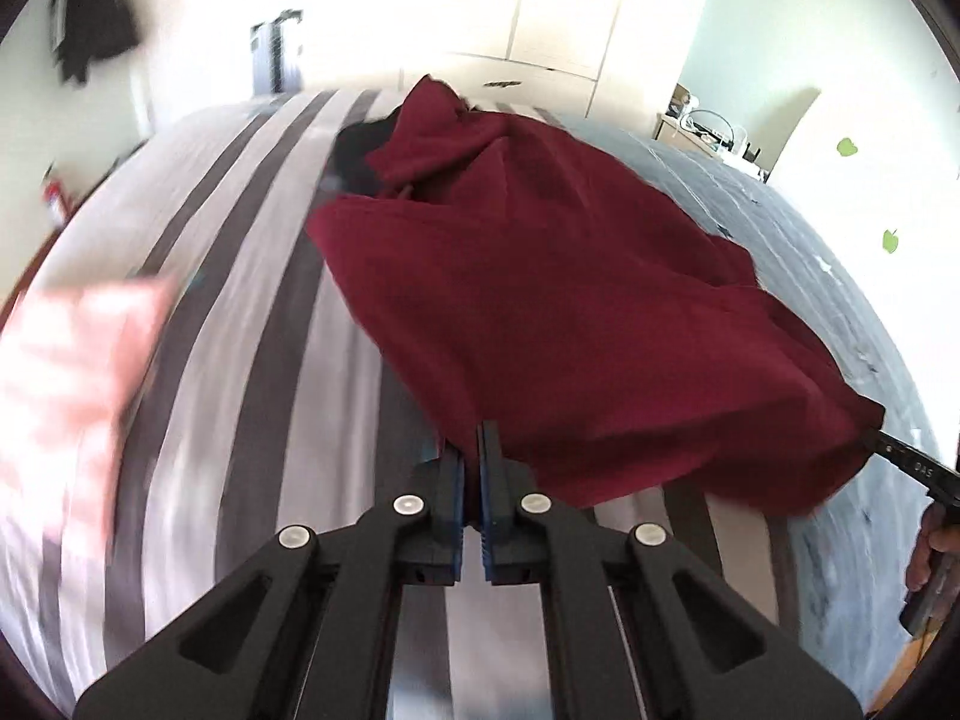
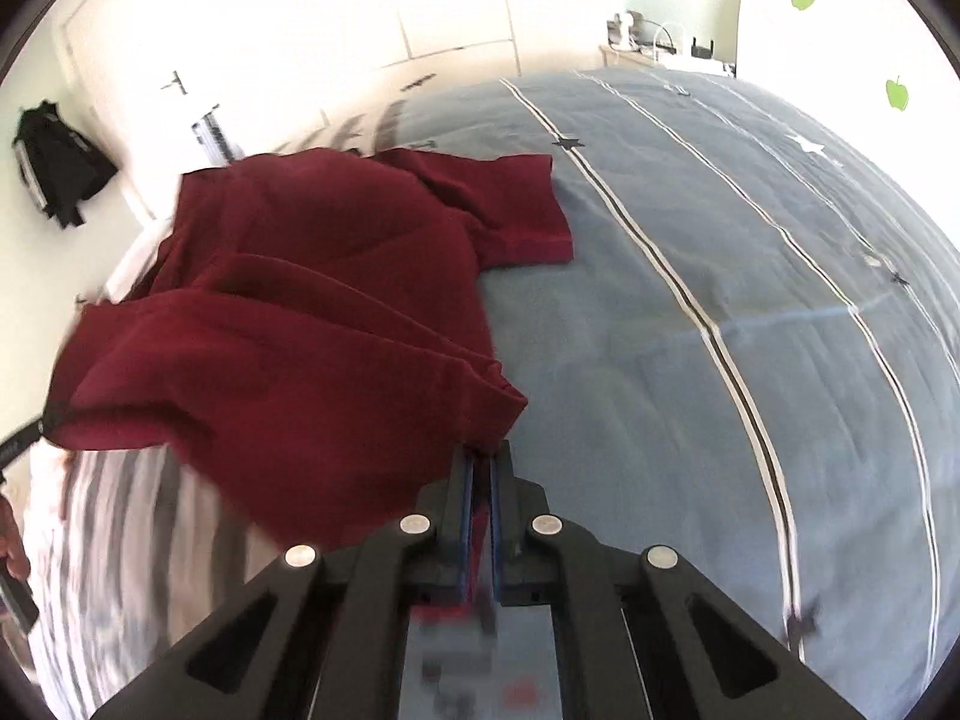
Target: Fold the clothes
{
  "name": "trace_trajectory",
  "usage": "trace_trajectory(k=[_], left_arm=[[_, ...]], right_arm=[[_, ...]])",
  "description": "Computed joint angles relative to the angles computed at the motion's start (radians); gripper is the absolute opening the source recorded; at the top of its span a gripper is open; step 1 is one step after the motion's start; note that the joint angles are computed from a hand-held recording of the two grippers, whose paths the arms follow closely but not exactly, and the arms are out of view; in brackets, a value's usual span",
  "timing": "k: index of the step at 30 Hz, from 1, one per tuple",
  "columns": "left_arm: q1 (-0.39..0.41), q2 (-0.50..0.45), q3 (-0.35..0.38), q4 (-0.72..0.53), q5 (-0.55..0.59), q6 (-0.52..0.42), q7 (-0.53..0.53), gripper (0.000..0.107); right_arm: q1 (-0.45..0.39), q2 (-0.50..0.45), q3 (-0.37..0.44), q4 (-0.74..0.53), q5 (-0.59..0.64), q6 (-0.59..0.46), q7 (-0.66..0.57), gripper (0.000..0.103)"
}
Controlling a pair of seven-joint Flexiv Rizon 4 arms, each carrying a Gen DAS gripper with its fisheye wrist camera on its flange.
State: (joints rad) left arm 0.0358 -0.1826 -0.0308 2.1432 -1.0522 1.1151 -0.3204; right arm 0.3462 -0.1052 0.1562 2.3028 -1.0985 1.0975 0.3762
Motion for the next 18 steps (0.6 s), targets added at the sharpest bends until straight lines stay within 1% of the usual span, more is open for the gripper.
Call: trace_trajectory(k=[1,2,3,4,5,7,8,10,11,12,13,14,15,16,18], left_arm=[[0.008,0.041,0.020,0.049,0.002,-0.015,0.002,0.002],[0.015,0.087,0.047,0.108,0.017,-0.034,-0.003,0.003],[0.024,0.117,0.077,0.150,0.068,-0.054,-0.027,0.004],[0.038,0.141,0.107,0.186,0.129,-0.075,-0.055,0.006],[0.060,0.158,0.141,0.216,0.225,-0.103,-0.102,0.011],[0.103,0.182,0.187,0.261,0.357,-0.127,-0.173,0.011],[0.121,0.193,0.200,0.272,0.385,-0.131,-0.191,0.012],[0.157,0.214,0.223,0.289,0.421,-0.134,-0.219,0.013],[0.175,0.223,0.235,0.296,0.440,-0.136,-0.233,0.017],[0.182,0.221,0.233,0.291,0.433,-0.128,-0.236,0.020],[0.186,0.216,0.227,0.284,0.418,-0.117,-0.237,0.026],[0.189,0.211,0.223,0.276,0.404,-0.107,-0.237,0.032],[0.184,0.193,0.208,0.257,0.371,-0.089,-0.232,0.035],[0.178,0.171,0.191,0.235,0.335,-0.070,-0.225,0.038],[0.163,0.107,0.147,0.170,0.260,-0.026,-0.210,0.041]], right_arm=[[0.017,0.026,0.026,0.017,0.029,-0.022,-0.004,0.004],[0.044,0.063,0.067,0.041,0.085,-0.055,-0.015,0.004],[0.069,0.084,0.101,0.060,0.140,-0.074,-0.024,0.004],[0.096,0.098,0.131,0.076,0.193,-0.087,-0.030,0.004],[0.122,0.103,0.157,0.086,0.258,-0.097,-0.046,0.004],[0.179,0.103,0.204,0.098,0.392,-0.112,-0.079,0.005],[0.206,0.100,0.223,0.106,0.457,-0.102,-0.090,0.006],[0.255,0.101,0.249,0.099,0.548,-0.137,-0.123,0.007],[0.273,0.107,0.256,0.097,0.571,-0.149,-0.128,0.007],[0.284,0.116,0.256,0.097,0.575,-0.157,-0.125,0.007],[0.289,0.128,0.251,0.092,0.572,-0.179,-0.127,0.008],[0.292,0.140,0.248,0.084,0.566,-0.205,-0.130,0.011],[0.285,0.151,0.237,0.080,0.544,-0.224,-0.128,0.017],[0.274,0.161,0.224,0.077,0.516,-0.241,-0.123,0.021],[0.247,0.179,0.205,0.069,0.452,-0.265,-0.102,0.039]])
